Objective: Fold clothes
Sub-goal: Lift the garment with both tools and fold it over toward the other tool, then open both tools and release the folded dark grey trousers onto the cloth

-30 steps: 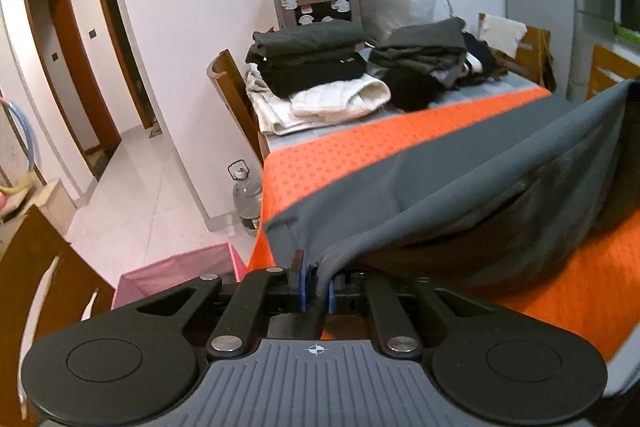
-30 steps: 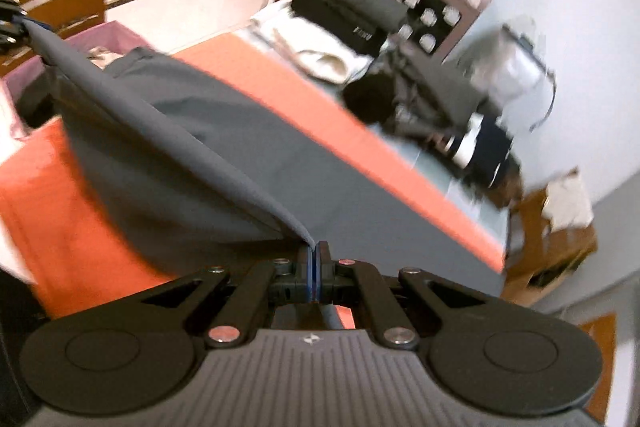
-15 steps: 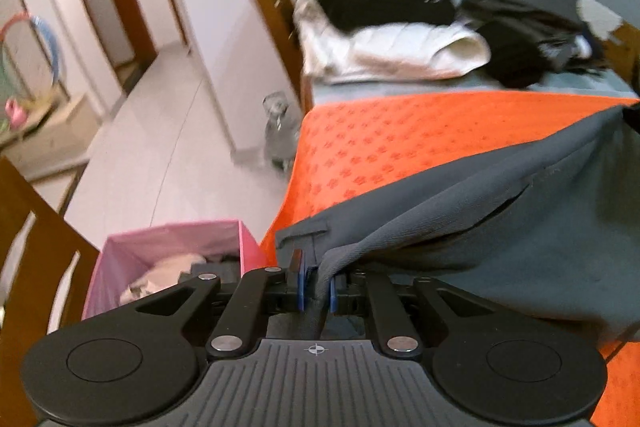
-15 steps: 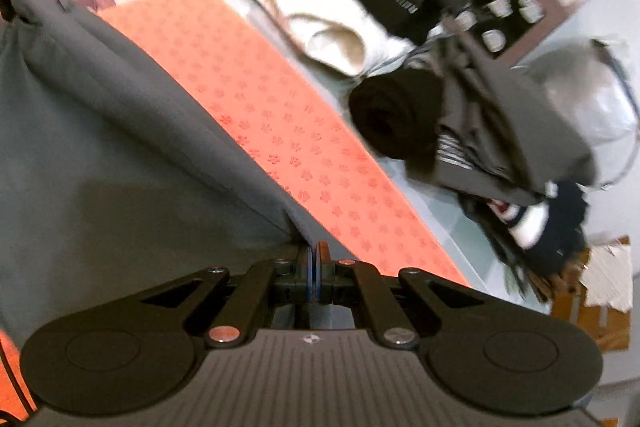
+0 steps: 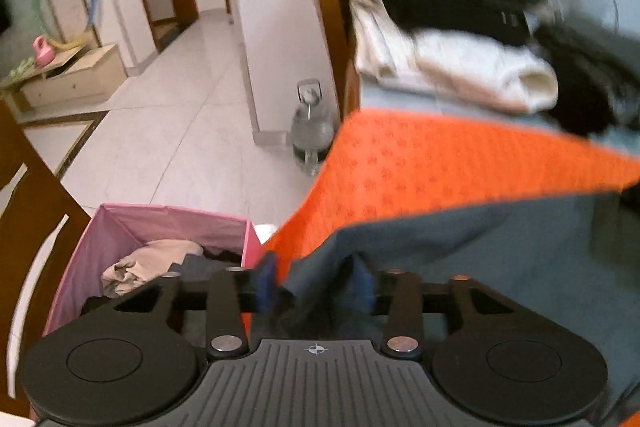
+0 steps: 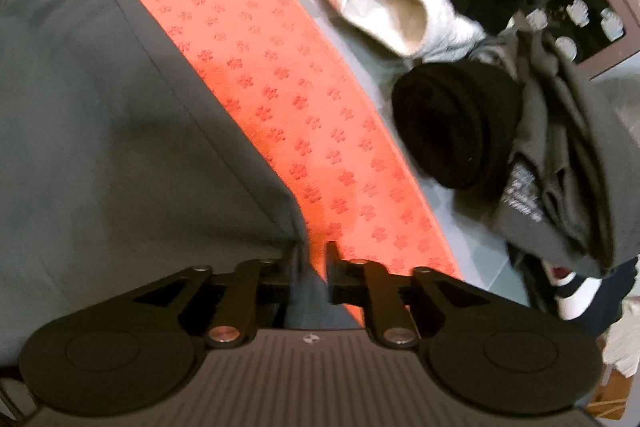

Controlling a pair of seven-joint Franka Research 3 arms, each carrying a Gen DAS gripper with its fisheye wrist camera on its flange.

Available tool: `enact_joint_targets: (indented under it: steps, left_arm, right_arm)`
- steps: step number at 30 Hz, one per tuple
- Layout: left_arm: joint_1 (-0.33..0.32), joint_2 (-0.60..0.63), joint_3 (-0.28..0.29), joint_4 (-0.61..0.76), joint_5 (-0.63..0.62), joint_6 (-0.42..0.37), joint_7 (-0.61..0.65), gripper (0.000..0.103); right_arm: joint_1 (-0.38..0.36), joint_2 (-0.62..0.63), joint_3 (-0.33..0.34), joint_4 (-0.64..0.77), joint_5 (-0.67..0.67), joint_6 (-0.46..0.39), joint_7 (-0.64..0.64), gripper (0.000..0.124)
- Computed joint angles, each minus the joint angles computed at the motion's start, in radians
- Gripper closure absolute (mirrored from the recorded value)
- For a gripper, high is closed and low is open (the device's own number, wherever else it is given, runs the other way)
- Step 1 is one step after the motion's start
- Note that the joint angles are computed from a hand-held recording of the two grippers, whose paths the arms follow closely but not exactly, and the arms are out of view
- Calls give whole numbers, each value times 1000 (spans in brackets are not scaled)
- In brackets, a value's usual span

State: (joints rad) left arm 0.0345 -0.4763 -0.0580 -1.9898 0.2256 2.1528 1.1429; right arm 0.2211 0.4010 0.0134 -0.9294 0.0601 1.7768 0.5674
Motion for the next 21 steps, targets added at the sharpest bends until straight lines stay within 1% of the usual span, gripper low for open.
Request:
enact_joint_targets:
  steps: [2, 4, 6, 9, 12, 14, 16, 18, 20, 21]
  left_arm:
    - [-9, -30, 23, -10, -47, 28, -9, 43]
    - [-16, -69, 39, -25, -87, 38, -14, 41]
    - [-27, -113, 48, -43, -121, 30, -15, 41]
    - [-53, -196, 57, -94, -152, -14, 12, 41]
    - [-78, -281, 62, -145, -177, -64, 33, 41]
    - [-79, -332, 56, -186, -184, -94, 16, 41]
    - [-65, -378, 47, -232, -181, -111, -30, 43]
    - [-43, -427, 39, -288, -179, -108, -104, 64]
    - [-24, -470, 34, -342, -172, -87, -174, 71]
    - [-21, -486, 36, -365, -173, -73, -205, 72]
  right_arm:
    - [-20, -3, 5, 33, 40, -24, 12, 91]
    - [-40, 0, 9, 77, 80, -54, 27, 88]
    - [-66, -1, 13, 122, 129, -96, 60, 84]
    - [-111, -11, 21, 175, 209, -169, 118, 82]
    - [-141, -108, 19, 70, 268, -177, 153, 81]
    - [-151, -197, 10, -47, 298, -160, 168, 81]
    - [-153, -288, -3, -174, 316, -135, 182, 81]
    - [-149, -369, -15, -289, 321, -114, 201, 81]
    - [-145, -443, -26, -390, 321, -98, 225, 81]
    - [-143, -479, -31, -438, 319, -92, 239, 81]
